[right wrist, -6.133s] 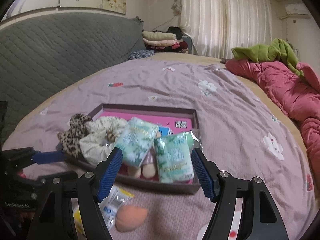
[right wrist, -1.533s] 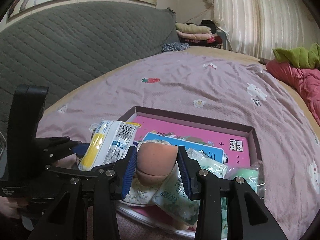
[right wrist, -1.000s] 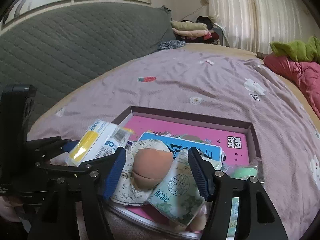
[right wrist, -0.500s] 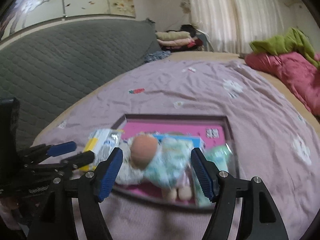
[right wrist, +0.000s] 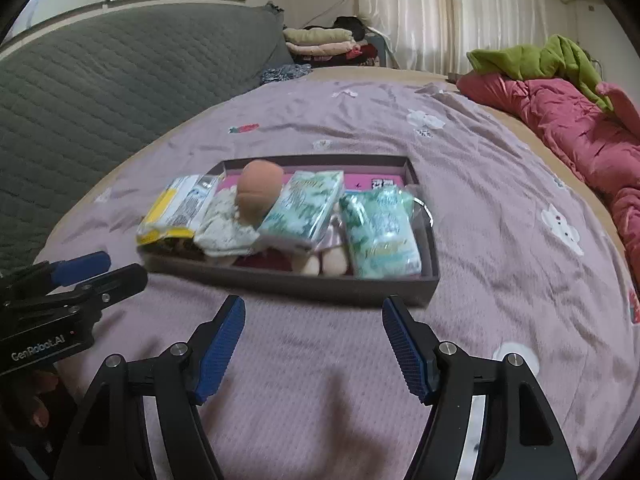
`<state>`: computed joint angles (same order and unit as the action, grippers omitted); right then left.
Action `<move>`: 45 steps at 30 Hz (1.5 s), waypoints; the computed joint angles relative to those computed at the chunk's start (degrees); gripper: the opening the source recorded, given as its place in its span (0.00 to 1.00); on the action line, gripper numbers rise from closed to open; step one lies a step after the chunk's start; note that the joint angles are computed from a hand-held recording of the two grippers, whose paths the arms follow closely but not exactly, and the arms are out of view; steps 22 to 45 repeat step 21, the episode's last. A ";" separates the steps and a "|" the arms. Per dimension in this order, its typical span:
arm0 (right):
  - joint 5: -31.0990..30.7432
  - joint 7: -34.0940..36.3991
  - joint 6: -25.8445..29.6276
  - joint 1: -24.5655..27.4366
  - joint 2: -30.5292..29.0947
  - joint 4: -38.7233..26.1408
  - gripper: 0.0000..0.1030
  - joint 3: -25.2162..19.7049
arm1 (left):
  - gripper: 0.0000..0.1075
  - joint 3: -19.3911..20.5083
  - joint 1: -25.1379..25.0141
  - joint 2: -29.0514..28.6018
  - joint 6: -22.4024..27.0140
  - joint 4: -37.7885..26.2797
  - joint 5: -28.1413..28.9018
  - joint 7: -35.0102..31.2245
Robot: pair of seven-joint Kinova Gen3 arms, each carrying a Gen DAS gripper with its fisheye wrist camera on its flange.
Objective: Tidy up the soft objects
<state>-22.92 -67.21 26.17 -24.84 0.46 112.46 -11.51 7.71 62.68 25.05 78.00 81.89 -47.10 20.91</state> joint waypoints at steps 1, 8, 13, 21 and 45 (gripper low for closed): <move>0.67 -0.66 -0.15 -0.14 -0.51 0.49 0.71 -0.13 | 0.59 0.15 0.08 0.18 0.28 -0.32 0.30 -0.17; 2.51 -2.50 0.51 -1.31 -2.39 1.82 0.71 -0.28 | 0.59 0.22 0.85 1.01 1.32 -1.92 2.00 -0.92; 6.82 -6.79 -0.06 -2.00 -3.22 2.47 0.71 -0.89 | 0.59 0.13 1.45 1.37 1.90 -2.61 2.84 -0.88; 7.03 -8.20 0.87 -2.29 -3.65 2.83 0.71 0.17 | 0.59 -0.24 2.07 2.07 2.71 -3.89 3.65 -2.06; 7.03 -8.20 0.87 -2.29 -3.65 2.83 0.71 0.17 | 0.59 -0.24 2.07 2.07 2.71 -3.89 3.65 -2.06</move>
